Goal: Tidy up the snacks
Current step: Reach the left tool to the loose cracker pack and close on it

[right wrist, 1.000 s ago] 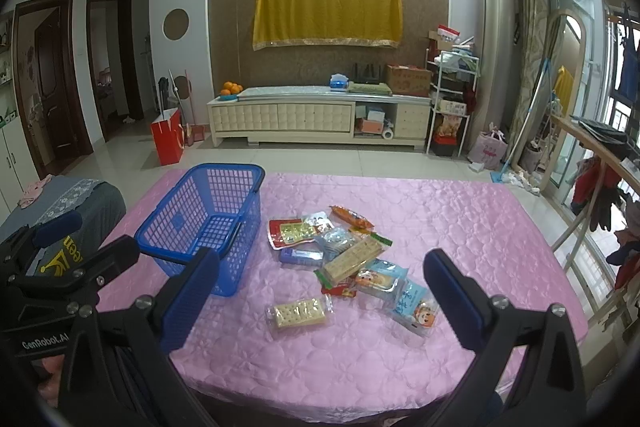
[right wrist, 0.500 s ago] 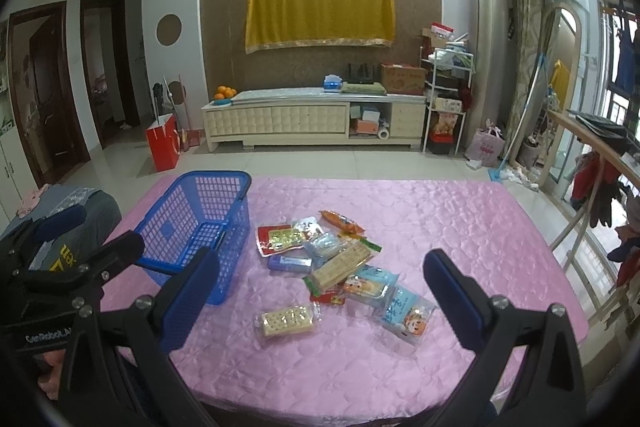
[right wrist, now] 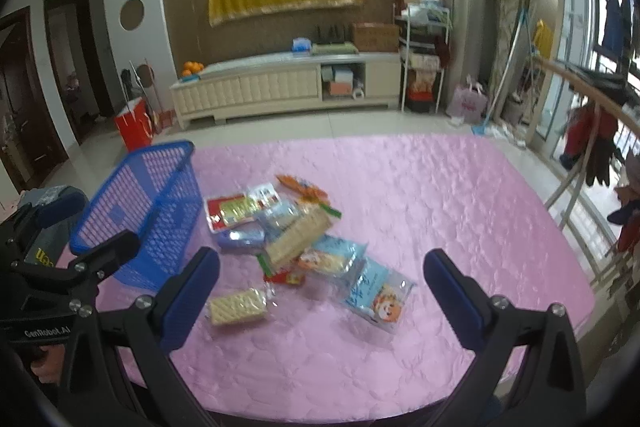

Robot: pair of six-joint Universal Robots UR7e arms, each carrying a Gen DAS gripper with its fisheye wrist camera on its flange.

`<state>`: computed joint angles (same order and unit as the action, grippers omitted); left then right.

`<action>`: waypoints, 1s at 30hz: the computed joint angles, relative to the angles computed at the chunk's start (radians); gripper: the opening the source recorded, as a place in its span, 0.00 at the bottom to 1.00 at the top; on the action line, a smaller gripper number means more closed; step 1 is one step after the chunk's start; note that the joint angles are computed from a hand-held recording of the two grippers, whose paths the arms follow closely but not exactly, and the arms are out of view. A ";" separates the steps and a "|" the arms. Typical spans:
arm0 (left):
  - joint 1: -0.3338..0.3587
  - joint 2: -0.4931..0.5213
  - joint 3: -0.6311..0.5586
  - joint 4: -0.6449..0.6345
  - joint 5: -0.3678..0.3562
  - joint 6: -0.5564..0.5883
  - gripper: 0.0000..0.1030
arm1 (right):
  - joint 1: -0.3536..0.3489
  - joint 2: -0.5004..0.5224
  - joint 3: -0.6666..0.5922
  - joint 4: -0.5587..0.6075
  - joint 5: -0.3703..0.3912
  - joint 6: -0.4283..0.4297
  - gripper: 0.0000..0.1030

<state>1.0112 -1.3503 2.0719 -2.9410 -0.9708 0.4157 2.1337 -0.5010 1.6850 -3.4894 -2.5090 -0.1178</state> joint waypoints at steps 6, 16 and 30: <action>0.020 0.083 -0.017 0.017 0.005 0.070 0.99 | -0.056 0.000 0.028 0.061 0.015 0.074 1.00; 0.076 0.194 -0.071 0.142 0.005 0.082 0.79 | -0.133 0.011 0.056 0.184 0.038 0.203 1.00; 0.159 0.289 -0.176 0.326 -0.047 0.145 0.79 | -0.190 0.065 0.008 0.262 0.062 0.241 1.00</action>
<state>1.1699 -1.0615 1.8963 -2.6152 -1.0173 0.5608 1.9439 -0.4363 1.6926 -3.2270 -2.4472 0.1230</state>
